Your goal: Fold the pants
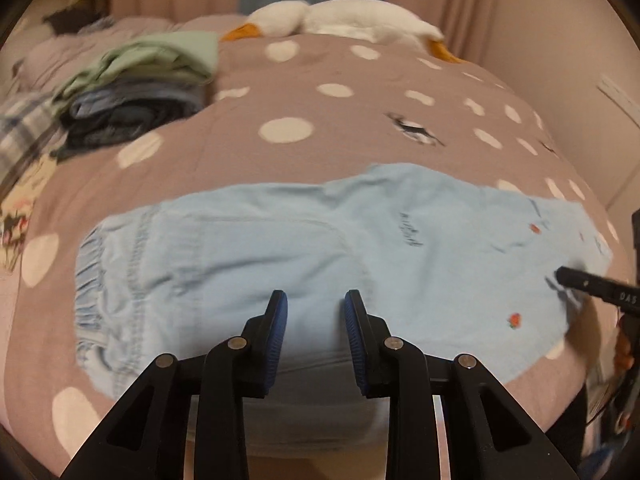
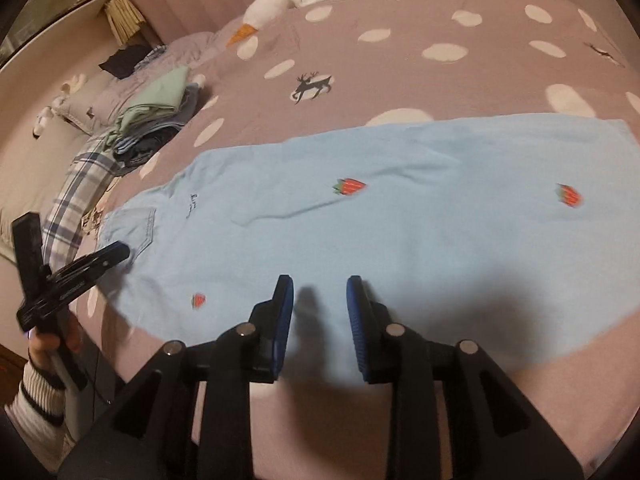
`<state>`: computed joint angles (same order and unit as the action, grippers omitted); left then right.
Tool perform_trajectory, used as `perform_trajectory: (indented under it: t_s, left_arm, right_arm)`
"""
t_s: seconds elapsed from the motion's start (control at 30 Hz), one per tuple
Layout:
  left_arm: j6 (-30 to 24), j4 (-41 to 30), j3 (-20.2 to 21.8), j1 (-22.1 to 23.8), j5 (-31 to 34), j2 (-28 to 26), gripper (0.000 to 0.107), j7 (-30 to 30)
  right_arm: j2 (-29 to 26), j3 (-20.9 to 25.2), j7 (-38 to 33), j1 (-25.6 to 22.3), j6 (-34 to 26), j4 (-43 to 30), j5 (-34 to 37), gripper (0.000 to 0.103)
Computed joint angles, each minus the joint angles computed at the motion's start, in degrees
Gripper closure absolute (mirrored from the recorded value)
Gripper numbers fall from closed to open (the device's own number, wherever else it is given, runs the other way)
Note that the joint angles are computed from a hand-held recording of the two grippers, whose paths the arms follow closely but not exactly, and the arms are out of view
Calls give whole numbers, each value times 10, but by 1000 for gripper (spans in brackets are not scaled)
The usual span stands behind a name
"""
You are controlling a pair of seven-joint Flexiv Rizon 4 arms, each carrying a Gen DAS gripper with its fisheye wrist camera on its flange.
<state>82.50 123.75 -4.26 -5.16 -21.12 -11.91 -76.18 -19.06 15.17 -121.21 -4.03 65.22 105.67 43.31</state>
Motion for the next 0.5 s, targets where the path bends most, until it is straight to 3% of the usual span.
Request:
perform_trajectory:
  t_s: [0.07, 0.1, 0.17, 0.2, 0.27, 0.37, 0.5]
  left_arm:
    - [-37, -19, 36, -7, 63, -13, 76, -64]
    - [-30, -12, 28, 2, 50, -15, 76, -58]
    - [10, 22, -33, 39, -66, -10, 76, 15]
    - [15, 28, -49, 49, -93, -7, 77, 33]
    - [6, 20, -24, 32, -62, -9, 76, 18]
    - [-11, -5, 35, -8, 31, -19, 76, -40]
    - [-26, -10, 39, -7, 54, -15, 76, -69]
  right_arm:
    - [-22, 6, 0, 2, -19, -25, 10, 76]
    - [-31, -3, 23, 19, -9, -26, -10, 77]
    - [-43, 11, 10, 8, 2, -40, 2, 77]
    - [-45, 14, 11, -2, -8, -47, 6, 79]
    - [-48, 13, 25, -34, -39, -65, 35, 79]
    - [-46, -8, 55, -79, -38, -73, 89, 77]
    - [-41, -42, 63, -142, -16, -66, 140, 81]
